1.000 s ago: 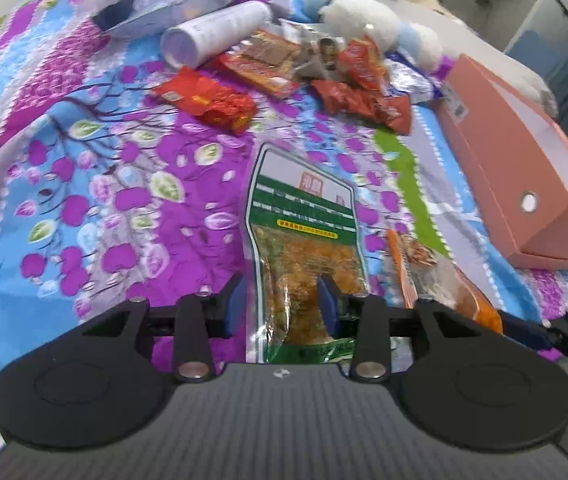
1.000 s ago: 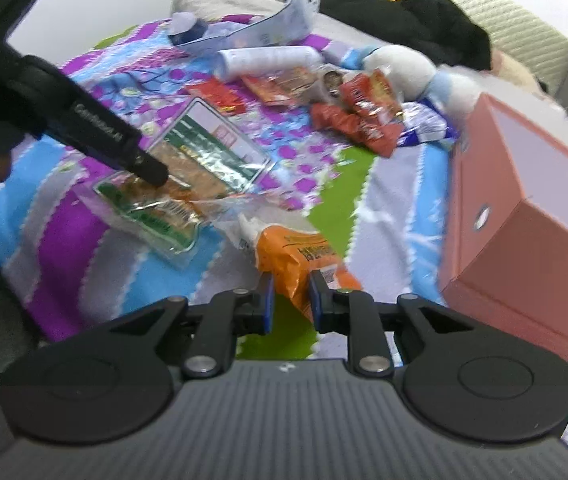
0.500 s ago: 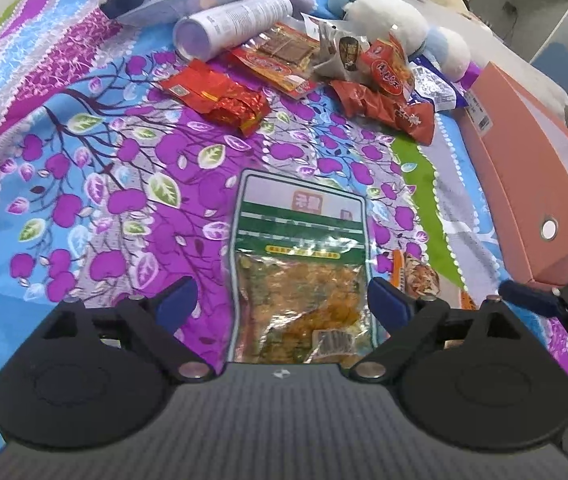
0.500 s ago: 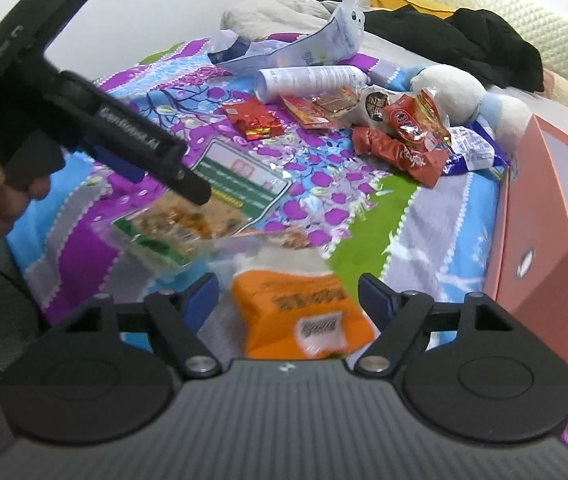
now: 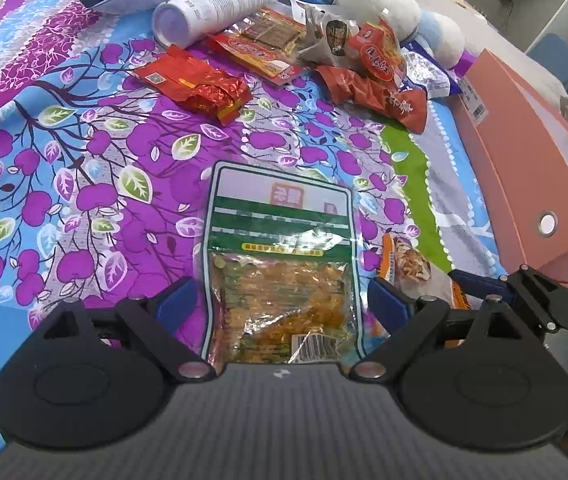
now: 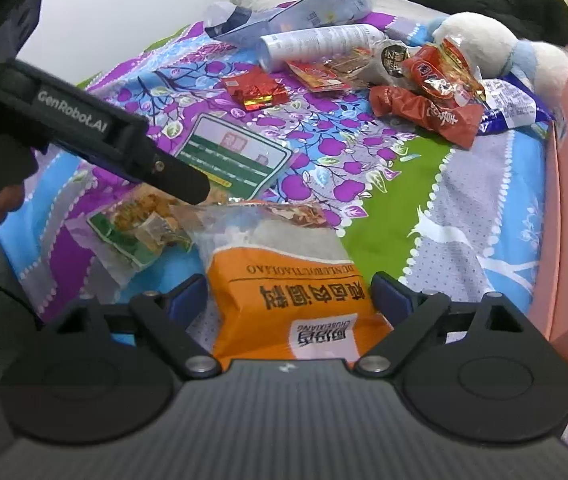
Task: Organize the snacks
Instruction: 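Lift the green-labelled bag with left tool while right tool lifts the orange bag, then carry both held bags over the open pink box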
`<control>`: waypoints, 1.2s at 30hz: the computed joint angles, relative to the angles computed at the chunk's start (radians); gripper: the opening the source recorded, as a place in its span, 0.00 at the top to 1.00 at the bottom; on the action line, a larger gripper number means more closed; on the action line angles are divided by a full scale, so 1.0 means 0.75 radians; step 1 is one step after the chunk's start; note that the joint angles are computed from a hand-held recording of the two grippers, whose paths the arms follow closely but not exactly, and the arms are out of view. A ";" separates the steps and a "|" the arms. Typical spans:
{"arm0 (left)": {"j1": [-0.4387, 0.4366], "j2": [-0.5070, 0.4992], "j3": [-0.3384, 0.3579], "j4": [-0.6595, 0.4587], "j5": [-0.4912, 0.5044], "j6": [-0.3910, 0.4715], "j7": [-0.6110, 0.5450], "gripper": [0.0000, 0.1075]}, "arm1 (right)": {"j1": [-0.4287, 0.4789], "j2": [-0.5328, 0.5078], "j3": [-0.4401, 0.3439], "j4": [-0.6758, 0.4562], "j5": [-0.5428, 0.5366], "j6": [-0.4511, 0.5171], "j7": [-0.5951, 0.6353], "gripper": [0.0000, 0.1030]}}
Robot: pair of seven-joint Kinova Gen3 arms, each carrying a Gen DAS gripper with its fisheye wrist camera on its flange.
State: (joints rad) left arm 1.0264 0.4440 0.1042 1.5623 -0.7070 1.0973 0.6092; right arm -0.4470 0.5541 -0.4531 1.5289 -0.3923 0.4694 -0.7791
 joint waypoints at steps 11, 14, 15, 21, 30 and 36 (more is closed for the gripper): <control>-0.007 0.041 0.000 -0.053 0.029 0.040 -0.077 0.12 | -0.120 -0.123 0.141 0.130 0.144 -0.157 -0.176 0.37; -0.004 0.067 -0.005 -0.085 0.038 0.063 -0.121 0.12 | -0.148 -0.155 0.184 0.166 0.197 -0.185 -0.285 0.38; -0.004 0.077 -0.005 -0.099 0.041 0.072 -0.143 0.12 | -0.143 -0.162 0.182 0.176 0.206 -0.190 -0.310 0.38; -0.011 0.136 -0.005 -0.210 0.093 0.139 -0.326 0.16 | -0.155 -0.192 0.202 0.227 0.263 -0.221 -0.466 0.39; 0.036 0.136 -0.044 -0.227 0.097 0.129 -0.383 0.35 | -0.211 -0.233 0.254 0.241 0.362 -0.205 -0.668 0.39; 0.091 0.101 -0.061 -0.193 0.024 0.101 -0.265 0.37 | -0.267 -0.282 0.308 0.250 0.436 -0.205 -0.811 0.39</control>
State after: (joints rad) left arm 1.0948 0.5198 0.0585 1.4172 -0.6891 1.1731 0.4105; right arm -0.6472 0.3424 -0.2223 1.7163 -0.0650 0.3155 -1.3870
